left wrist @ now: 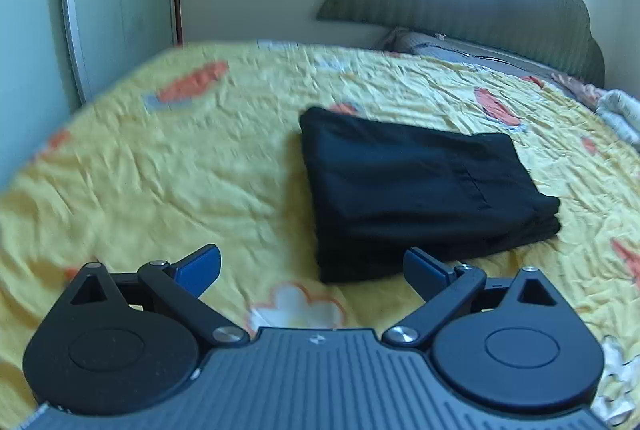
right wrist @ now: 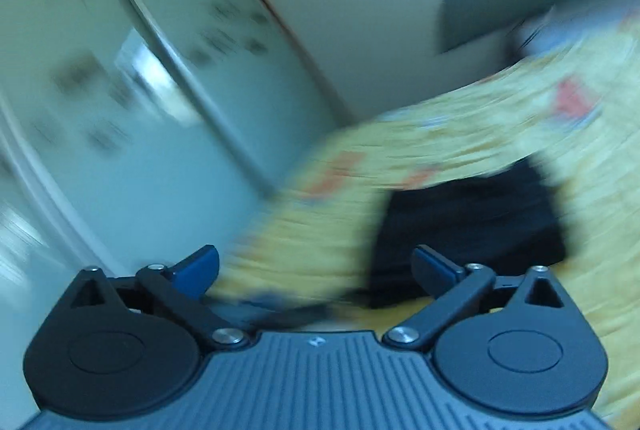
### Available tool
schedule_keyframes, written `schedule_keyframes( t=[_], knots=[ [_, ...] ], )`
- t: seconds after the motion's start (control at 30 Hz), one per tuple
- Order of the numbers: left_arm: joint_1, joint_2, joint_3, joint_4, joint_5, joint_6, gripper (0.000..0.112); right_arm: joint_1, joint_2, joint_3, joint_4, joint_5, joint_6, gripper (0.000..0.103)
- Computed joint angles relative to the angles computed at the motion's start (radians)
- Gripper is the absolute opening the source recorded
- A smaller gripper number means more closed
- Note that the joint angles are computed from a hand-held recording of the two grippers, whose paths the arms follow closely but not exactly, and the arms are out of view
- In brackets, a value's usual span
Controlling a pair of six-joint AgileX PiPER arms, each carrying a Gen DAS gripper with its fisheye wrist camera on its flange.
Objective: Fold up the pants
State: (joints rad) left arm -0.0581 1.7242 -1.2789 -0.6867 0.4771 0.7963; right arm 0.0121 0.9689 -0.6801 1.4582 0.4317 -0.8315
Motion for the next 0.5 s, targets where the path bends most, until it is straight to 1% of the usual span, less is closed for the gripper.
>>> schedule_keyframes(
  t=[0.03,0.07,0.1,0.13,0.17,0.23,0.27,0.3,0.33,0.4,0.43,0.5],
  knots=[
    [0.003,0.011,-0.003,-0.013,0.011,-0.008,0.098,0.019,0.006,0.016,0.100,-0.019,-0.086,0.103],
    [0.001,0.016,0.007,-0.022,0.006,-0.016,0.098,0.057,0.022,0.029,0.197,-0.078,-0.170,0.103],
    [-0.006,0.016,0.017,-0.008,-0.008,-0.037,0.098,0.110,0.049,0.036,0.254,-0.177,-0.251,0.103],
    [-0.015,0.017,0.027,0.008,-0.025,-0.056,0.098,0.154,0.088,0.035,0.271,-0.277,-0.295,0.103],
    [-0.023,0.013,0.045,0.007,-0.049,-0.056,0.098,0.192,0.146,0.026,0.248,-0.377,-0.318,0.103],
    [-0.040,0.011,0.068,0.041,-0.088,-0.083,0.098,0.271,0.256,0.014,0.128,-0.577,-0.269,0.103],
    [-0.047,0.012,0.072,0.055,-0.097,-0.098,0.098,0.316,0.308,0.010,0.095,-0.676,-0.243,0.103],
    [-0.050,0.014,0.079,0.041,-0.105,-0.084,0.098,0.352,0.348,0.014,0.067,-0.752,-0.218,0.103],
    [-0.054,0.016,0.080,0.039,-0.110,-0.084,0.098,0.368,0.381,0.019,0.014,-0.789,-0.171,0.103],
    [-0.066,0.020,0.083,0.043,-0.119,-0.090,0.098,0.357,0.405,0.040,-0.099,-0.785,-0.057,0.103],
    [-0.072,0.022,0.087,0.037,-0.126,-0.081,0.098,0.362,0.420,0.043,-0.141,-0.800,-0.012,0.103],
    [-0.092,0.020,0.105,0.036,-0.167,-0.074,0.098,0.388,0.449,0.051,-0.176,-0.862,0.030,0.103]
  ],
)
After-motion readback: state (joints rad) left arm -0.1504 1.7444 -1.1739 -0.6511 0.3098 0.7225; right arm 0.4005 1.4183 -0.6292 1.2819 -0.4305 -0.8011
